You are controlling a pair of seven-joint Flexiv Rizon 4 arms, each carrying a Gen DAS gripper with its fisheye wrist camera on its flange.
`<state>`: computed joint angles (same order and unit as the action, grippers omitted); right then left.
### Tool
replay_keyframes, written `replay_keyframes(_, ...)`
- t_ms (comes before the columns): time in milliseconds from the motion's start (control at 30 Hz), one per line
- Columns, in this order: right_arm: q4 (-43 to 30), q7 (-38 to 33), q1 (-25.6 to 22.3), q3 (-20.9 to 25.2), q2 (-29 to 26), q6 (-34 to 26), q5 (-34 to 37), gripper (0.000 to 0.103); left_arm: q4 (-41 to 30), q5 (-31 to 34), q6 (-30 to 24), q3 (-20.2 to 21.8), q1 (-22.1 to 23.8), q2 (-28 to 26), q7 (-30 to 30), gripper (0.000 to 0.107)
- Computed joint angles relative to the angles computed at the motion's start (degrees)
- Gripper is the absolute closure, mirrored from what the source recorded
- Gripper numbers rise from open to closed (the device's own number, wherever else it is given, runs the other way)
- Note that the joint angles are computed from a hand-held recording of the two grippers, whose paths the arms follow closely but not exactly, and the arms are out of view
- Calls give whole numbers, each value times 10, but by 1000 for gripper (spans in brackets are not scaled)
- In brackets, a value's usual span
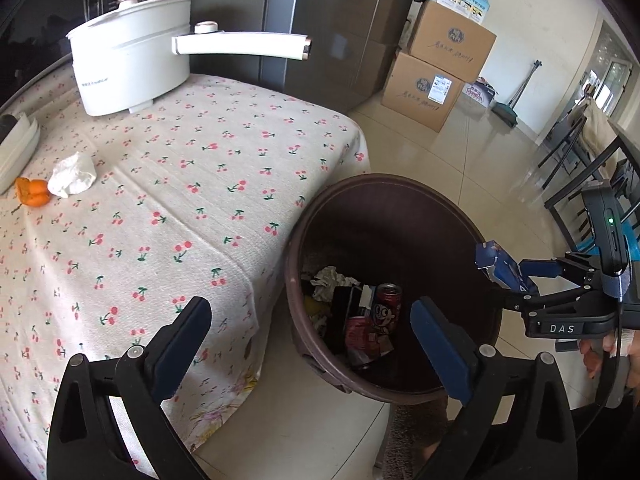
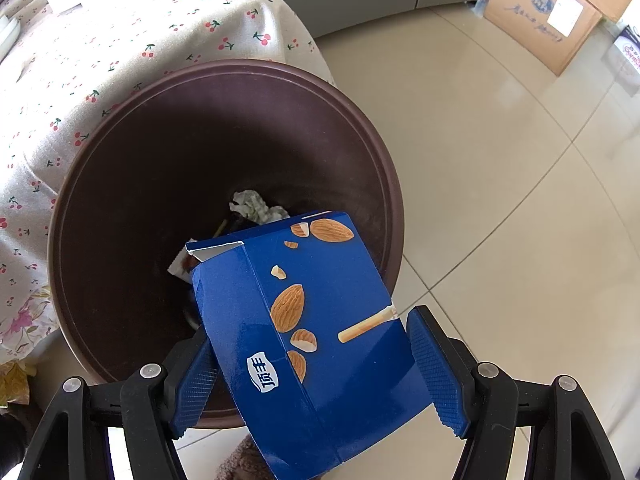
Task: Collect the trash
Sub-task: 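Carry box and can over the bin and open both grippers, then move both tools back over the table toward the white tissue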
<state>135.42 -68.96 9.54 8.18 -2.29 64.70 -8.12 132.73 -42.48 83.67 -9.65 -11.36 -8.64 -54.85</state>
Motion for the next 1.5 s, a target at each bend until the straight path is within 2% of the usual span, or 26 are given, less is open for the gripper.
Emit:
replay_keyframes(133,2,10,2,1,3,15,-3,25,7,28,-3,21,4,13,-23,5)
replay_keyframes(233,-3,16,4,3,3,18,2,8,14,45,-8,34,8,25,-38,5)
replay_keyframes(400,-18,5,13,10,6,5,21,8,27,68,-18,58,17,49,-55,4)
replay_keyframes(700,-34,20,39,23,5,-5,9,8,50,96,-45,103,41,97,-82,4)
replay_keyframes(900,-55,30,61,33,0,-11,3,8,65,107,-63,135,66,131,-99,4)
replay_keyframes(1067,-82,43,83,41,-12,-14,-11,8,75,149,-77,160,104,157,-124,4)
replay_keyframes(1233,-118,61,109,47,-38,-15,-29,8,78,186,-93,182,145,173,-147,4)
replay_keyframes(1367,-169,70,133,49,-78,-25,-44,8,76,211,-100,194,179,175,-162,4)
replay_keyframes(1500,-238,76,153,52,-132,-29,-39,8,75,250,-64,199,212,158,-180,4)
